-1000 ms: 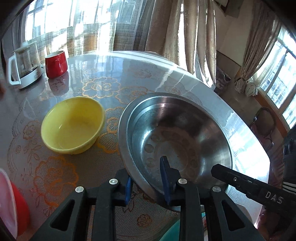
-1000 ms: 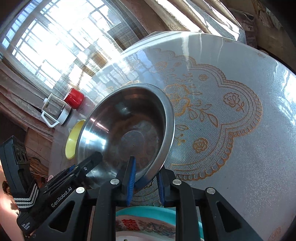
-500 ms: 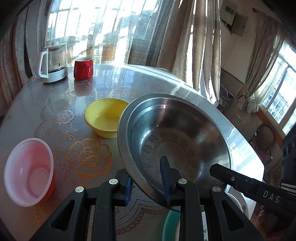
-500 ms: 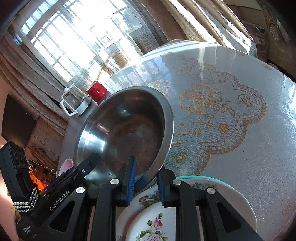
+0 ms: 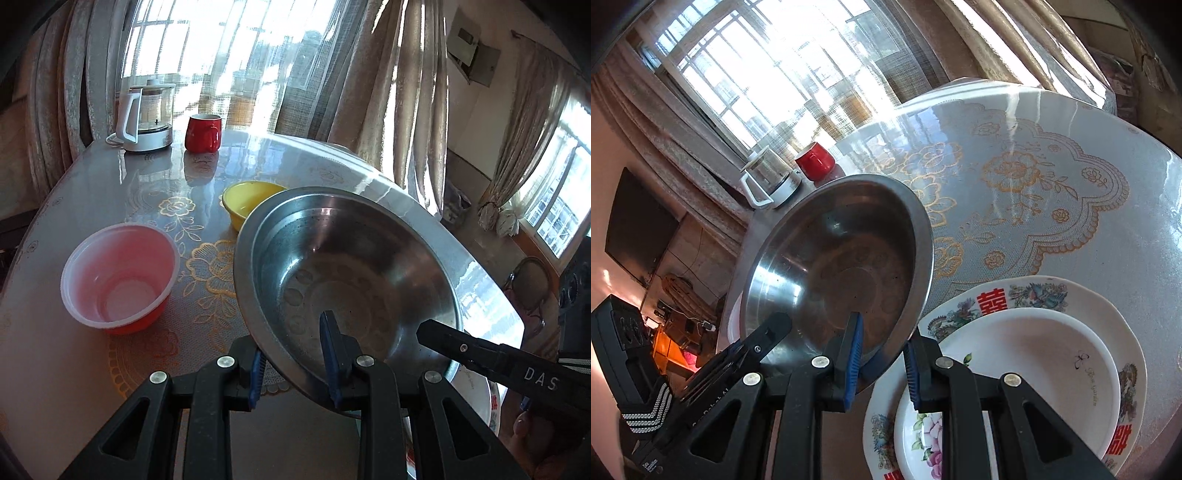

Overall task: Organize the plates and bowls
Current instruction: 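Carry the steel bowl with the right gripper beside the plate stack and lower it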

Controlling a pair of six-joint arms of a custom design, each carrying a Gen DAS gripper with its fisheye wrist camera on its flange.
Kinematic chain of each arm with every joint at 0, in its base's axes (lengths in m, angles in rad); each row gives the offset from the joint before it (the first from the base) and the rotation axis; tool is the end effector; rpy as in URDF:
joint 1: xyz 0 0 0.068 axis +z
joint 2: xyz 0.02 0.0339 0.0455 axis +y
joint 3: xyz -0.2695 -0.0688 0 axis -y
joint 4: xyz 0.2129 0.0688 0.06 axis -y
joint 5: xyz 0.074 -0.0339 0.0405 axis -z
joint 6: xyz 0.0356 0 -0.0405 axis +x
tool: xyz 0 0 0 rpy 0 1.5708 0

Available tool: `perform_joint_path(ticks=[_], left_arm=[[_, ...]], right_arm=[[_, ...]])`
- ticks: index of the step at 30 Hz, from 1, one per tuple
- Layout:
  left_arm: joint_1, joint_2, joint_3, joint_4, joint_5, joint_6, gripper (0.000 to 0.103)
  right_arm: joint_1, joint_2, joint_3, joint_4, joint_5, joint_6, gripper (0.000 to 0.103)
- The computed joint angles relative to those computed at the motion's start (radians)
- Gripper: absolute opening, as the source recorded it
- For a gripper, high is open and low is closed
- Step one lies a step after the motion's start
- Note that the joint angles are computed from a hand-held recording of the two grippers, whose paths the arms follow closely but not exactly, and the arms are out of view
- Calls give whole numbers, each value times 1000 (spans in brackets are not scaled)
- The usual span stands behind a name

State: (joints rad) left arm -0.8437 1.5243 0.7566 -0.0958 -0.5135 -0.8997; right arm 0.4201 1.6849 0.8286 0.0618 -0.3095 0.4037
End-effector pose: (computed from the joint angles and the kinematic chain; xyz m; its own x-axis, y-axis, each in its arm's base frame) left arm 0.1929 -0.1905 0.1982 -0.6577 -0.2870 -0.6965 -0.1230 0.9531 -0.2767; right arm 0.2796 0.1368 0.1827 -0.8282 0.0398 -0.5589 -0.2805 0.8340 0.4751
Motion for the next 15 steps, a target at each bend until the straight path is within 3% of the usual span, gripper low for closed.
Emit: perform_joint_path(ticks=[6, 15], left_arm=[[-70, -103, -91, -34, -63, -74, 28], [-211, -260, -192, -199, -167, -253, 28]], right_arm=[[59, -71, -87, 39, 34, 9, 21], [176, -142, -176, 69, 57, 61, 21]])
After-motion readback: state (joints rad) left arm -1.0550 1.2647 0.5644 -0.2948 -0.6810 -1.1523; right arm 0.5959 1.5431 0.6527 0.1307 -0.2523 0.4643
